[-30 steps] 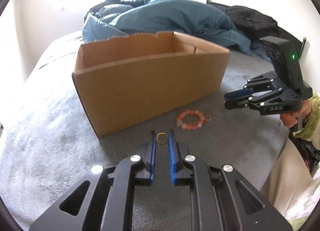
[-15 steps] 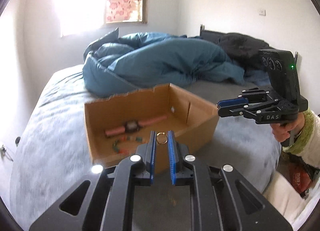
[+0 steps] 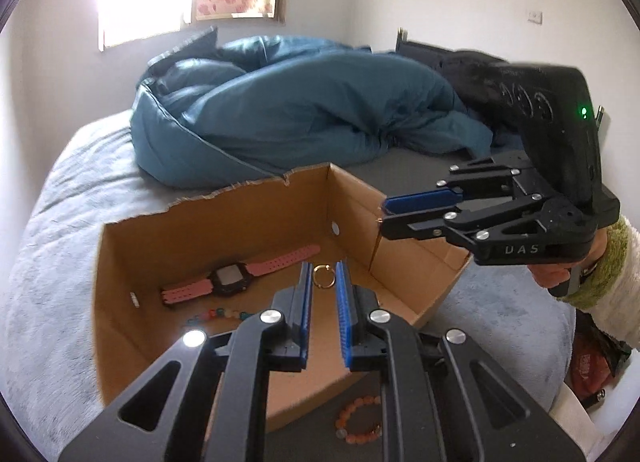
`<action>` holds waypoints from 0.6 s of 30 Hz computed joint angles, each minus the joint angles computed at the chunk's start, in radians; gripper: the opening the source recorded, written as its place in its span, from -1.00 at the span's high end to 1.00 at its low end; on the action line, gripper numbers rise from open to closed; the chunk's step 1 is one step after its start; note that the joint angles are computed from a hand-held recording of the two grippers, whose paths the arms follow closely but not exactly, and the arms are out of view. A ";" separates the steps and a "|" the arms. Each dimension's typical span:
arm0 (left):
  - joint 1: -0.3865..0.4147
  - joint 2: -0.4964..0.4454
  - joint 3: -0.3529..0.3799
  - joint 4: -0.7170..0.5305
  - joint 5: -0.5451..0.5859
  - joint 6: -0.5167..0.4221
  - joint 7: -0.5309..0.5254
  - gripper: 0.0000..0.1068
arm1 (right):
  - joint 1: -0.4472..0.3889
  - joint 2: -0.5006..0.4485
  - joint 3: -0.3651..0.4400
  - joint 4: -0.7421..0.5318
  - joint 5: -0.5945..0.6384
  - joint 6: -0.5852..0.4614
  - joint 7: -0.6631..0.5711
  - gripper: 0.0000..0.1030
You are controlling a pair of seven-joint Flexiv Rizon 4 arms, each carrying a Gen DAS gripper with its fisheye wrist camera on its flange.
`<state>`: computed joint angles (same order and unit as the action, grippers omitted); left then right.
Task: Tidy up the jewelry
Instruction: 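Close the left tool on the gold ring and carry it into the box, then open the left tool to drop the gold ring in the box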
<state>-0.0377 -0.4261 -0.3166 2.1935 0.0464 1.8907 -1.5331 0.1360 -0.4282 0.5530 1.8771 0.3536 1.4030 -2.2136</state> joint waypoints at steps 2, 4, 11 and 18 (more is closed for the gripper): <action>-0.020 -0.023 0.018 -0.039 -0.020 -0.052 0.017 0.79 | 0.030 -0.018 -0.035 -0.012 -0.034 -0.008 0.021 0.69; -0.036 -0.040 0.030 -0.064 -0.045 -0.086 0.030 0.79 | 0.051 -0.028 -0.061 -0.015 -0.058 -0.005 0.046 0.69; -0.043 -0.069 0.026 -0.101 -0.123 -0.168 0.070 0.78 | 0.048 -0.069 -0.070 -0.048 -0.116 -0.027 0.085 0.68; 0.020 -0.083 -0.050 -0.078 -0.156 -0.161 0.101 0.71 | 0.015 -0.091 -0.041 -0.072 -0.110 -0.025 0.090 0.66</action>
<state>-0.0180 -0.5088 -0.3667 2.1152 -0.1101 1.7296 -1.4323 0.1514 -0.5190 0.5125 1.8055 0.2431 1.3775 -2.1240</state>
